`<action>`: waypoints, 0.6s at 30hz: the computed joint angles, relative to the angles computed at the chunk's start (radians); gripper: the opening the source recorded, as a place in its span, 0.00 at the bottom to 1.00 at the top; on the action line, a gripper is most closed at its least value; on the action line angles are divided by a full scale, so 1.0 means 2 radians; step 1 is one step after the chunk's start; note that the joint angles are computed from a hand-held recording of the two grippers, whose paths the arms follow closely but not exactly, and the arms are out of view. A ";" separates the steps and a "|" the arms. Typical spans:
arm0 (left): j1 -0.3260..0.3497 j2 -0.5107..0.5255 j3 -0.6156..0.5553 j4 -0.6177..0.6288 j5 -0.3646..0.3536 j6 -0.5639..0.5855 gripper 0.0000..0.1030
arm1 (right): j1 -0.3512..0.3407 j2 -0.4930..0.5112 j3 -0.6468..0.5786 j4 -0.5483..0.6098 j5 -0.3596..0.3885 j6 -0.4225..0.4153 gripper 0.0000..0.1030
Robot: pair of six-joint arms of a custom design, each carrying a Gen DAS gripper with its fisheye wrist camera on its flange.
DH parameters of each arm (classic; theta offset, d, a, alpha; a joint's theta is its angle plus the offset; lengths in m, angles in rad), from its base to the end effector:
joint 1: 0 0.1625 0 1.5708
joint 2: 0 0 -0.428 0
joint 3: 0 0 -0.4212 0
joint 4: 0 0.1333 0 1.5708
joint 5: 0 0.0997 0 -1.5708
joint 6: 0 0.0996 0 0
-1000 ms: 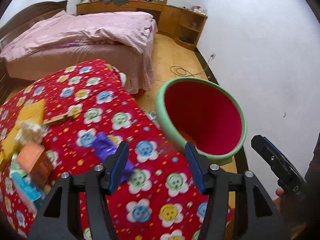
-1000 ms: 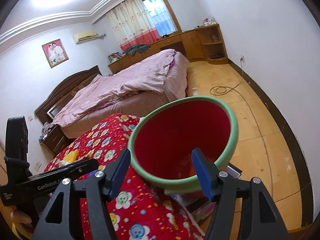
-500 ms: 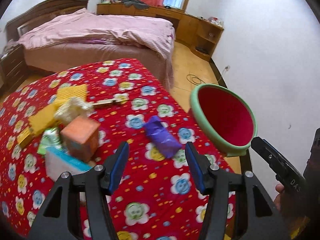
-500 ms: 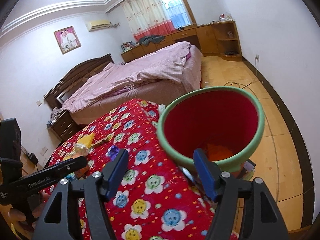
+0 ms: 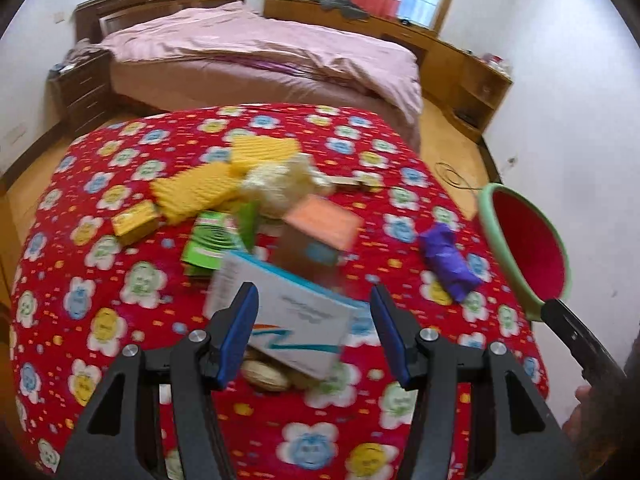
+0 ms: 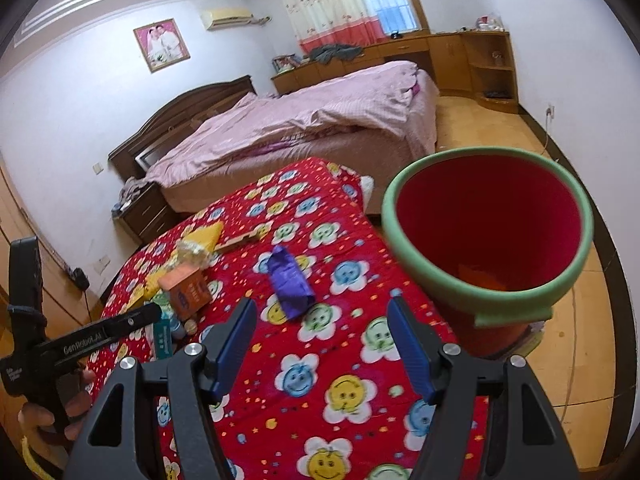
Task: Collect trash
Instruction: 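Grasp the small gold box with the left tool while the right tool grasps the purple plastic bag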
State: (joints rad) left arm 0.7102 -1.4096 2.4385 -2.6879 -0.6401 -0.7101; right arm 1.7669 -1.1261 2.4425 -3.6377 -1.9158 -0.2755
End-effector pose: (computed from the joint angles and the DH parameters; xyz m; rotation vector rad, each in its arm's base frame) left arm -0.1571 -0.4162 0.1736 0.1265 2.3800 -0.9203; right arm 0.1809 -0.3994 0.1407 0.4337 -2.5685 1.0049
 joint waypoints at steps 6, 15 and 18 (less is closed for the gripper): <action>0.023 -0.022 -0.001 0.032 0.038 -0.002 0.56 | 0.005 0.021 -0.012 0.012 -0.010 0.003 0.68; 0.065 -0.043 -0.005 0.031 0.059 0.024 0.56 | 0.009 0.047 -0.036 0.031 -0.023 0.002 0.68; 0.080 -0.045 -0.009 0.028 0.071 0.036 0.56 | 0.013 0.058 -0.049 0.036 -0.030 -0.001 0.68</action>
State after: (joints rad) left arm 0.8699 -1.4986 2.4212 -2.6324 -0.4978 -0.6373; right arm 1.7921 -1.0105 2.3454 -3.5653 -1.9757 -0.2784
